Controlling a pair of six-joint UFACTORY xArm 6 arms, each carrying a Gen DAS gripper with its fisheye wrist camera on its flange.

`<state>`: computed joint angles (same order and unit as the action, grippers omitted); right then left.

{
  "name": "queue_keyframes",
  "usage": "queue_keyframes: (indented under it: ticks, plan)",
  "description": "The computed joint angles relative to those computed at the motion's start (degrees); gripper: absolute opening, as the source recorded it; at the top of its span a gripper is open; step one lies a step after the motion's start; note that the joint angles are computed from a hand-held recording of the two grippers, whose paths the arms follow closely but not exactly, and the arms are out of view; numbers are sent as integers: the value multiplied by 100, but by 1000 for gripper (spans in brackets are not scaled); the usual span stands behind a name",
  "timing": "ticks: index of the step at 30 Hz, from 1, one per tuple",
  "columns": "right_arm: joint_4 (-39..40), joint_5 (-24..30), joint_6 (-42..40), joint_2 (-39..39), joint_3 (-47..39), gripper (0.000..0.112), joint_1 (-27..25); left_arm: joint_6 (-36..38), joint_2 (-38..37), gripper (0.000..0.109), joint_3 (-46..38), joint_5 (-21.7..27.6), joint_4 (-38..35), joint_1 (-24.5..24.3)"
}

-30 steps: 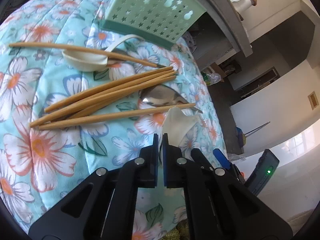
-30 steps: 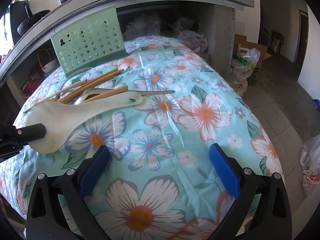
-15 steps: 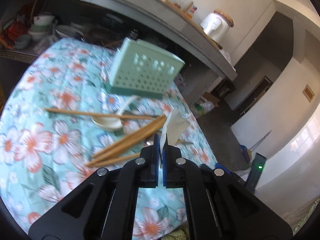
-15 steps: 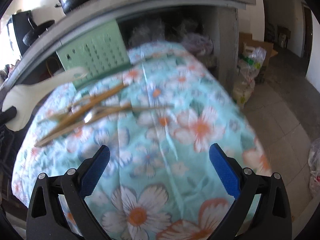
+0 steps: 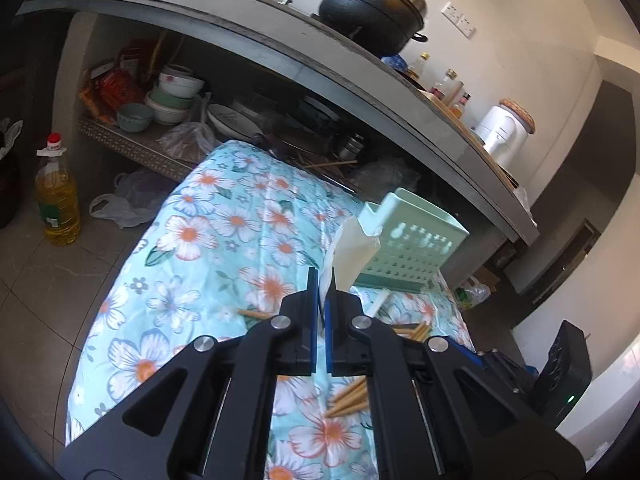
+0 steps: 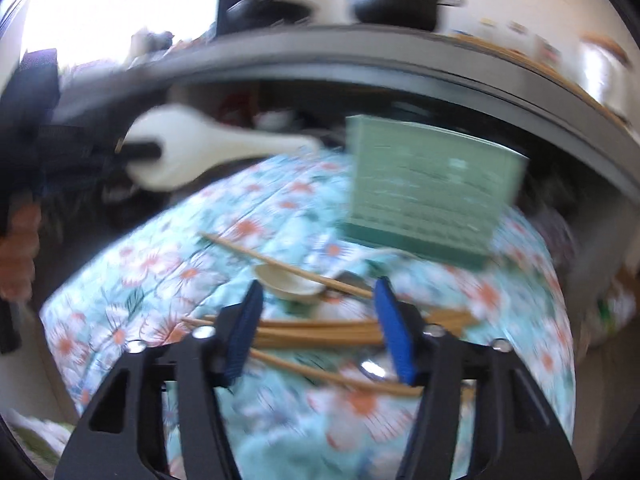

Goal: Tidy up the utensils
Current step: 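Lift the white paddle with the left tool while the right tool grasps the white ladle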

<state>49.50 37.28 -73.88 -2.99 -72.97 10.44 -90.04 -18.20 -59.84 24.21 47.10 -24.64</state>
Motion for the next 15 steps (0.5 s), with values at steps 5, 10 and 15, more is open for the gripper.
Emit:
queue_keyframes:
  ticks: [5, 10, 15]
  plan:
    - [-952, -263, -107, 158, 24, 30, 452, -180, -133, 1, 285, -135, 44, 198]
    - [-1550, -481, -98, 299, 18, 24, 629, -133, -125, 1, 456, -273, -111, 339]
    - [-2114, -316, 34, 606, -245, 10, 687, -64, -104, 1, 451, -193, -133, 346]
